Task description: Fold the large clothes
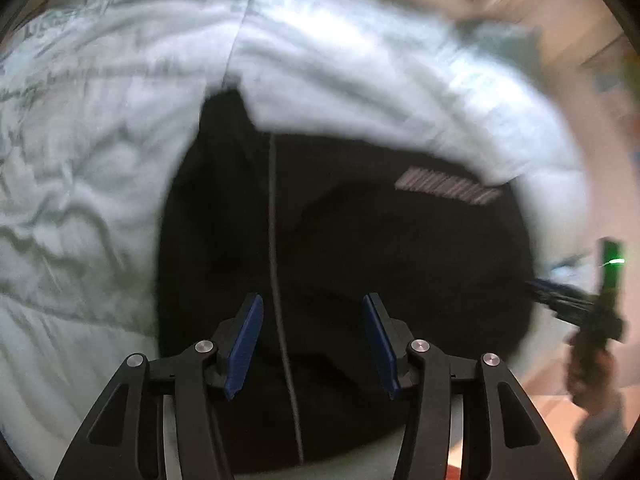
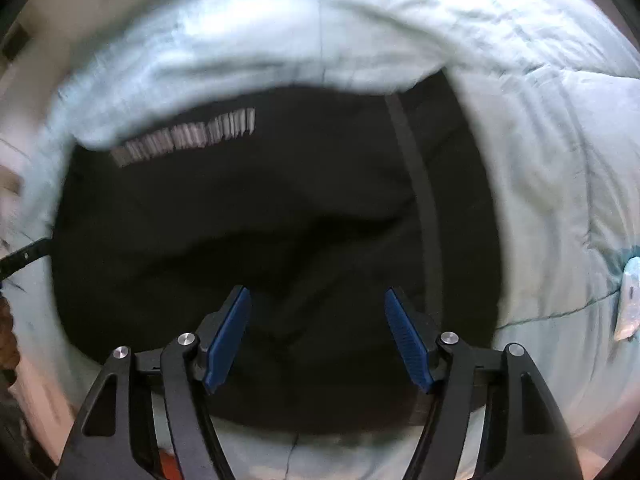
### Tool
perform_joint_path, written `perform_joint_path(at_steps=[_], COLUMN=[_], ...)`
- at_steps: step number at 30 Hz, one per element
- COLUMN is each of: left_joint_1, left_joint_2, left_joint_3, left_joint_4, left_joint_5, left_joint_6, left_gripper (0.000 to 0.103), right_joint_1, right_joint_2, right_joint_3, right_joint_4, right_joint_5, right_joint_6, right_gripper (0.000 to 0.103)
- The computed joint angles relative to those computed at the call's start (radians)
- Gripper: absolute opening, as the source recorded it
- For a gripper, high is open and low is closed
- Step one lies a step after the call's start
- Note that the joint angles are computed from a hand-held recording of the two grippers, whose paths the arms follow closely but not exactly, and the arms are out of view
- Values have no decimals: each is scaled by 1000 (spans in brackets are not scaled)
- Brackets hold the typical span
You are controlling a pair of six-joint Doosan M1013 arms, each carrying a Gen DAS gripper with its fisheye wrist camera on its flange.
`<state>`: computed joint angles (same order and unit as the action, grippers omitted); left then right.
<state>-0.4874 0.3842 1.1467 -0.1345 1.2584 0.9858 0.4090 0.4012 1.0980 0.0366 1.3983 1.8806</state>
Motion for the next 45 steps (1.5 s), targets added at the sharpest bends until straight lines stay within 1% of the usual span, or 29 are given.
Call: perform_joint_path(at_steps=[1,3,5,7,10,15,18,20,22,25,27,30,33,37,40,45], left_joint_1=[1,-1,-4,-5,-16,-43,-66,-79,-85,-101,-113,-131,-145,-141,-140,-146], left_joint_2=[8,11,22,25,21,-16,-17,-19,-5,7,12,21,25,17,9,7], left_joint_3=[18,48,24,4,-25,-68,-128,-166,-229,-300,-339,-383,-394,-378,-361,-354], left_joint_4=[-12,-5,11,22,79,199,283,321,368,421,446,478,510,481,470,486], left_joint_5=[0,-41,-16,12,48,24,43,73,97,114,123,127,143,141,136,149], left_joint_6=[-19,-57,-62,-51,-54,-68,-85,-87,-87,-86,-75,-50,-47,-84,-101,-102], left_gripper=[53,53,53,53,53,53,53,53,53,53,53,53,53,53,53,53], right_joint_1=[12,37,48,48,50,79,90,100,112,130,138,146,160,169,169,166], right_joint_2=[10,19,35,44,37,14,21,41,60,86,103,119,124,126,128,121], right_joint_3=[15,26,5,-21,-50,-114,-191,-260,-332,-415,-473,-522,-540,-546,-546,-521], right_joint_4=[-21,-69,-103,-95,-98,-174,-208,-227,-248,-281,-275,-258,-283,-290,-275,-240], right_joint_5=[-2,-7,25,60,74,46,38,41,58,89,109,128,129,132,141,138], right_joint_6=[20,27,40,69,117,150,149,150,148,144,132,127,114,116,119,124], right_gripper=[76,78,79,79,79,79,79,81,82,83,83,83,84,84,84,84])
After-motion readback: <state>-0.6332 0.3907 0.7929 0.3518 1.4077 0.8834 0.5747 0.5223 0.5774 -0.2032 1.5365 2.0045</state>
